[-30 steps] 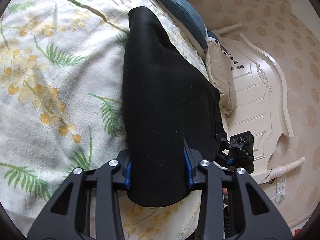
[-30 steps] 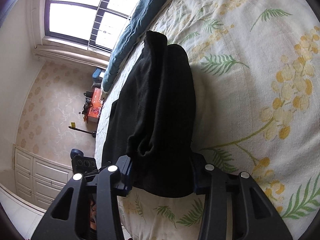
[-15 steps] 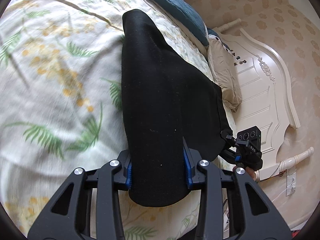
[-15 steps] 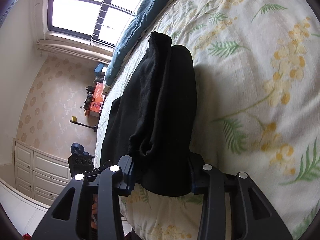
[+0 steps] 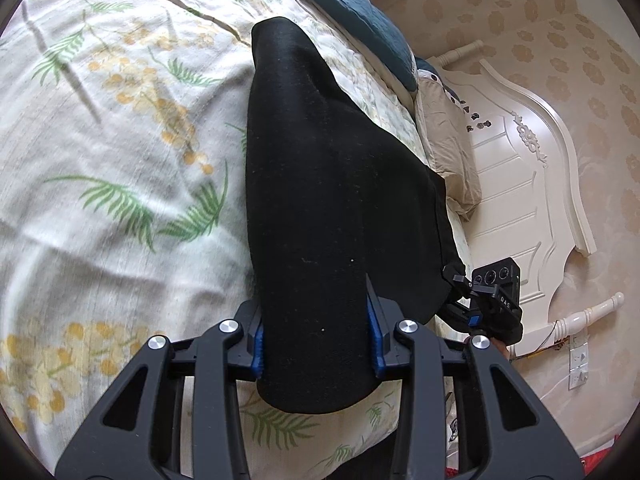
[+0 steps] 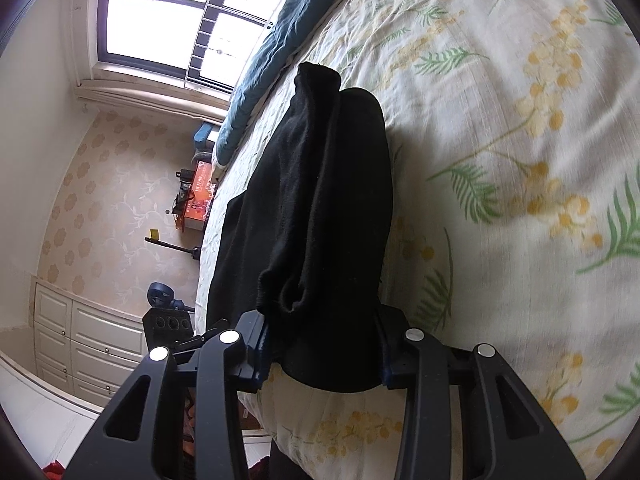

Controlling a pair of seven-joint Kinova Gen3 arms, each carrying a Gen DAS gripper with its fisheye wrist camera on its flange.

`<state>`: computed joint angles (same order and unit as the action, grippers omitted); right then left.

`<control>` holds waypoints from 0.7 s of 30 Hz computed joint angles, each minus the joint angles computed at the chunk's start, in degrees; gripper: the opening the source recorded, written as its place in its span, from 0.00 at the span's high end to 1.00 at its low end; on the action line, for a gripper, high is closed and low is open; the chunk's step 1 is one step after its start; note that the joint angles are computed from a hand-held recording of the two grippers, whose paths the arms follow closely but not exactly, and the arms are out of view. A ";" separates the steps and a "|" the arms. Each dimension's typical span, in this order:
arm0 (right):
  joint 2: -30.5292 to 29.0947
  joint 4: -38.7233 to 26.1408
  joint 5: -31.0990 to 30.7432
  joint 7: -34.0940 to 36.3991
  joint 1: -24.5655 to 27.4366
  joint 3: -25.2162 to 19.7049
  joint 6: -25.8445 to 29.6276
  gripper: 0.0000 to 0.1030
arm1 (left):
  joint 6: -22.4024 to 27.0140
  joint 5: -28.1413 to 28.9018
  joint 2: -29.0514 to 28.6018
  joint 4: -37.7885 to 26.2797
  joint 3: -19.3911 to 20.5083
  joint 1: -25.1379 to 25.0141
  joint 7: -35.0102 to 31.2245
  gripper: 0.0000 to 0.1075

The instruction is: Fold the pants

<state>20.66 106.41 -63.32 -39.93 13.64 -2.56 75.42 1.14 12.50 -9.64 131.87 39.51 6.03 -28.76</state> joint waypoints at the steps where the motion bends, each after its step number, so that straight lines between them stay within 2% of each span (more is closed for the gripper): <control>1: 0.06 0.14 0.01 0.26 0.21 0.05 0.23 0.61 | 0.04 -0.01 0.04 -0.09 0.25 -0.25 0.06 0.66; 4: 0.20 0.46 -0.16 0.73 0.55 0.15 0.63 0.61 | -0.27 0.21 -0.51 0.55 1.04 -0.49 0.35 0.66; 12: 1.26 0.58 -1.08 1.38 0.75 -0.04 0.66 0.62 | -1.26 1.29 0.09 0.92 -1.49 1.89 -1.04 0.66; 21: 1.94 1.11 -1.10 2.64 1.52 0.06 1.11 0.62 | -1.17 2.60 -0.01 0.86 -1.37 1.89 -2.05 0.66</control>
